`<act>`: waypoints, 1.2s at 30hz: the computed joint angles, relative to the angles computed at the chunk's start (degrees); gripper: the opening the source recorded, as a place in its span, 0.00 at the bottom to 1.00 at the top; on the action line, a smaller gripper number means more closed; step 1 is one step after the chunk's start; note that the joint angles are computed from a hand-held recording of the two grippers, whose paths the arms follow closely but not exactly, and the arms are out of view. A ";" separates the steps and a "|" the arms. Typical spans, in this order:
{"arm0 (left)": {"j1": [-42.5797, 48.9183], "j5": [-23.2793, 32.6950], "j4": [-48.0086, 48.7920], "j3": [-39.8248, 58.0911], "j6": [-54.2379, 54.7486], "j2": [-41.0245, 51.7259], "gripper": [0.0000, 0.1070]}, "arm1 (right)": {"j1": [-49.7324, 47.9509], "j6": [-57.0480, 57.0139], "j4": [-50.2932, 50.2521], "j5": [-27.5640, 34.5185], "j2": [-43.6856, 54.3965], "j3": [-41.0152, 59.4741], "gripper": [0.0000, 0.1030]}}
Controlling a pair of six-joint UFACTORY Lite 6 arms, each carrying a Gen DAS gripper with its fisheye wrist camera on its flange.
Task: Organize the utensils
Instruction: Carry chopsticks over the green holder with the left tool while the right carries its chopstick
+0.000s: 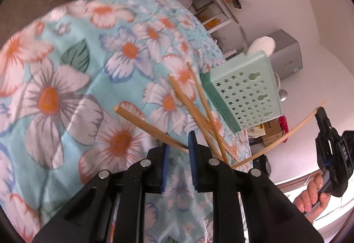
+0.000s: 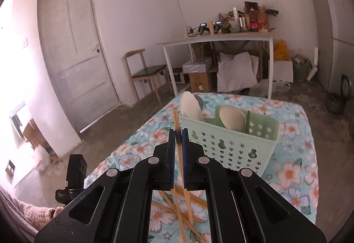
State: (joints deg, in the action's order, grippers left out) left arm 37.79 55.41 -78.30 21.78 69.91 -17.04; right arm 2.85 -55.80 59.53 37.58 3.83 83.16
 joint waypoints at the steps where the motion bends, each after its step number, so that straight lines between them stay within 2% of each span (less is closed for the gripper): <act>1: -0.22 -0.28 0.92 -0.43 -0.62 -3.03 0.15 | -0.85 -0.66 0.87 0.48 -0.29 -0.36 0.04; 5: 0.67 1.30 4.70 -1.20 -3.15 -12.77 0.12 | -3.96 -3.82 5.18 2.03 -1.86 -2.84 0.04; 10: 4.61 7.82 9.60 1.57 -6.17 -20.88 0.09 | -7.45 -6.94 10.26 4.43 -2.99 -4.12 0.03; 14: 9.69 15.40 10.82 9.17 -6.90 -20.22 0.05 | -10.89 -8.73 14.30 7.59 -4.33 -4.61 0.03; 19: 13.79 21.59 9.17 20.68 -6.50 -16.70 0.05 | -16.08 -11.80 19.40 11.56 -6.20 -5.30 0.03; 22: 12.34 22.37 6.15 27.34 -7.84 -13.84 0.05 | -19.31 -12.48 22.31 14.53 -6.48 -4.33 0.03; 24: 9.50 20.04 4.13 30.63 -8.62 -13.02 0.05 | -21.53 -12.81 24.01 16.97 -6.51 -3.55 0.03; 26: 3.86 15.06 2.31 34.36 -9.68 -11.23 0.05 | -23.19 -12.93 25.36 18.54 -7.11 -3.10 0.03; 31: -14.01 -1.78 1.60 42.98 -10.08 -3.45 0.05 | -27.67 -14.46 28.06 22.52 -8.26 -2.45 0.03; 36: -28.76 -18.52 9.11 49.97 -12.59 5.13 0.05 | -30.59 -14.64 28.82 25.32 -7.67 -1.43 0.03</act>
